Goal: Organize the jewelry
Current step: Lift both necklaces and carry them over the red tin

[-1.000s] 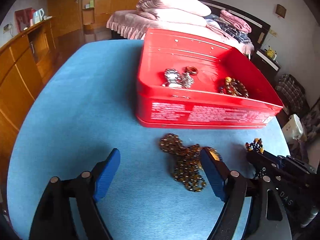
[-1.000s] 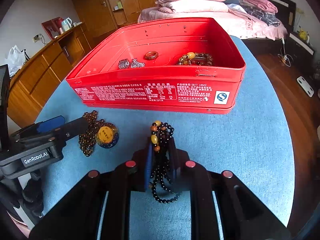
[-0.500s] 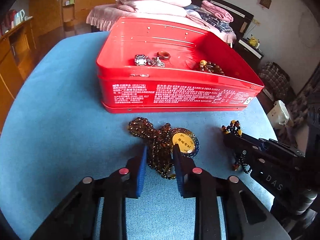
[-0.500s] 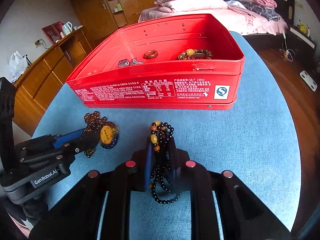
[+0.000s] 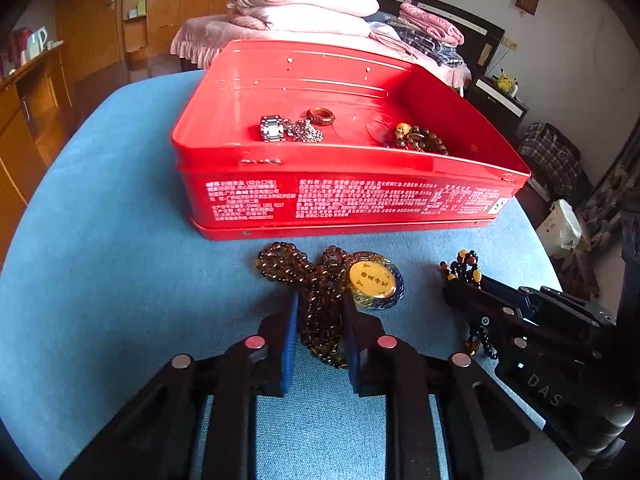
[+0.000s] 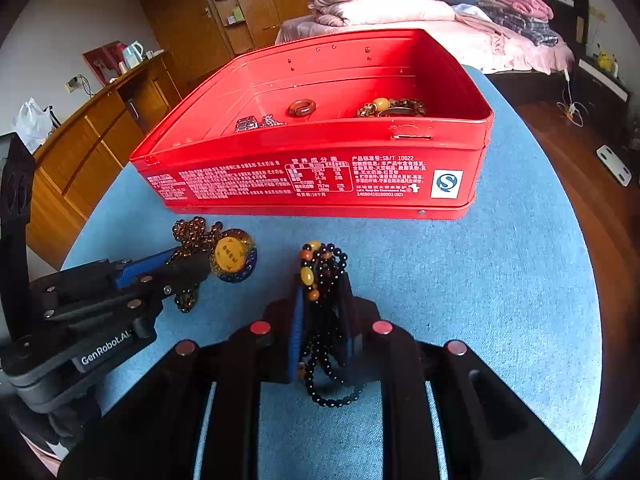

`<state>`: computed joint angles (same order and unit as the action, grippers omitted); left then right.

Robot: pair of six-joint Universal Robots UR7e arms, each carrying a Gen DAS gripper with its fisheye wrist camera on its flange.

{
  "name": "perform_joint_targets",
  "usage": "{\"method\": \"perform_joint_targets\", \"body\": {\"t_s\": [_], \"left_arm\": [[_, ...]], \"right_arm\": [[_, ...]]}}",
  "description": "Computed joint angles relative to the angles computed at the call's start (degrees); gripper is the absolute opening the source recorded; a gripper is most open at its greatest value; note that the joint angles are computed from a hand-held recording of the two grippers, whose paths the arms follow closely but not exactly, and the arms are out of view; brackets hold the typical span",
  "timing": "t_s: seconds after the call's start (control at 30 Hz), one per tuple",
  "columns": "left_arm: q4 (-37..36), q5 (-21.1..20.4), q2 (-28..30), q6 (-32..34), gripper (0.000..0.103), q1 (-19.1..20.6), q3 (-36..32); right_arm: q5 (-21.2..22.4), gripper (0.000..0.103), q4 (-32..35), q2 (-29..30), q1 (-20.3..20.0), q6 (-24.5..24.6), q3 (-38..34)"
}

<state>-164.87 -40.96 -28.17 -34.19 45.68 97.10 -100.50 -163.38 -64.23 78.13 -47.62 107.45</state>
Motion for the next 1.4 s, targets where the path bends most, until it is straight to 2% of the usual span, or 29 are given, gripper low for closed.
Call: {"method": "perform_joint_targets", "body": {"t_s": [0.37,0.63,1.0,1.4], "left_arm": [[-7.0,1.0,-2.5,-0.8,0.016,-1.7,5.6],[-8.6,2.7,-4.2,-1.4,0.016,-4.0,8.4],[-9.1,6.7,-5.1,-1.2,0.016,-5.9,9.0],[-7.5,9.4,-4.4,2.2,0.016,-5.7,4.7]], "right_arm": [[2.3,0.014,-0.3,-3.4,-0.7,0.2,2.5],[4.0,0.014,-0.8,-6.6,-0.7,-0.8,5.4],[4.9,0.014,-1.4,-8.8,0.3,-1.1,6.3],[4.4,0.014,-2.0,-7.5,3.0,-1.0,3.5]]}}
